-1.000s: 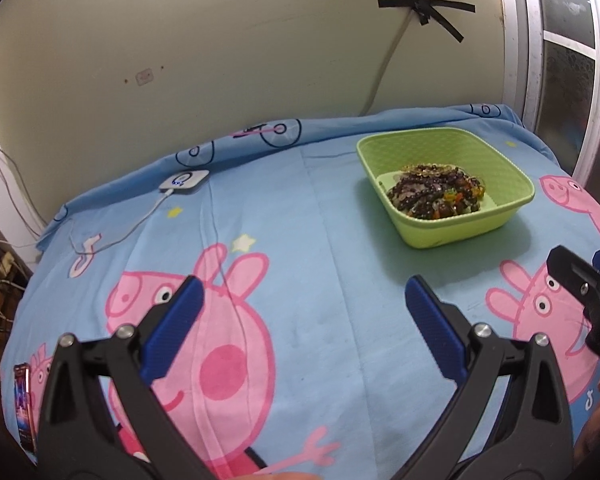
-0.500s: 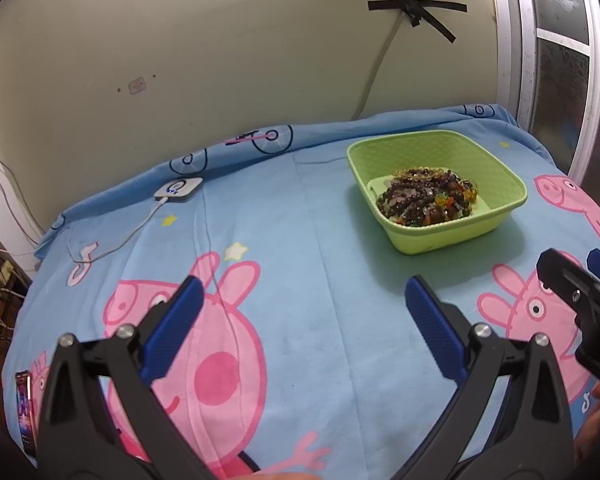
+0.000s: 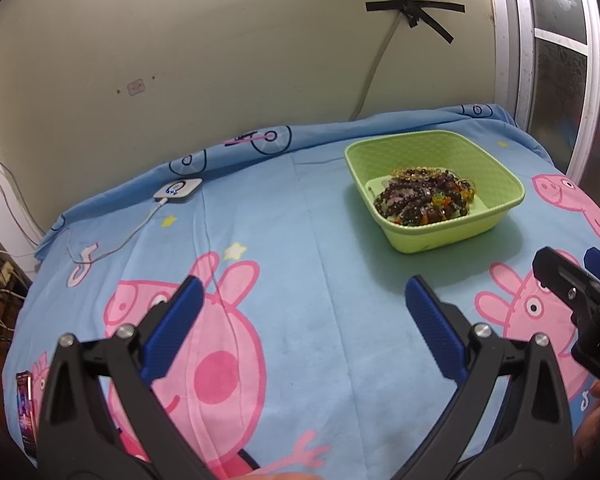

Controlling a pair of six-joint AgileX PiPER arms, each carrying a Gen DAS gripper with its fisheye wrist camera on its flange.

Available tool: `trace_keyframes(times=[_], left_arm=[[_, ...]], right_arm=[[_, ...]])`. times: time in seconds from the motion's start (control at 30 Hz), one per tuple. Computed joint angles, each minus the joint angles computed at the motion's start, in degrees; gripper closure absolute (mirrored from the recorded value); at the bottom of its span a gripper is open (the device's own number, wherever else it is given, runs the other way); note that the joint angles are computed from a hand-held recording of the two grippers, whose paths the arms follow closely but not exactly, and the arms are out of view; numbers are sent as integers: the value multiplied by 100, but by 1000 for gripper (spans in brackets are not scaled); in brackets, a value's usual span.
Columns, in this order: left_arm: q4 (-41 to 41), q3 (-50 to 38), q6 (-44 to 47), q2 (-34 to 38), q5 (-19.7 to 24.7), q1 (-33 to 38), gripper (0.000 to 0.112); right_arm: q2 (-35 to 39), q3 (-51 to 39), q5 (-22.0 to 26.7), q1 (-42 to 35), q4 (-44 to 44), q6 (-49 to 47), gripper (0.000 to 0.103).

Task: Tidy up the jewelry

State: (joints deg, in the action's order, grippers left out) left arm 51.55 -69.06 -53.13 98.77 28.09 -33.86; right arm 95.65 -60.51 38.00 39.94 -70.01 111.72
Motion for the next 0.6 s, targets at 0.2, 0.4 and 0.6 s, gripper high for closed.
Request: trace_keyframes(times=[0.2,0.4,0.6], left_arm=[[12,145,70,-91,-219,16,16],[-40,158,133,-57,-197,27,16],[-511,138,518,54,-177,319,16]], right_arm=[[41,-53,20,54,19,-50,29],[119,-78,-129,48,77,-74,29],[414,-303,-176,92,317,-364,29]])
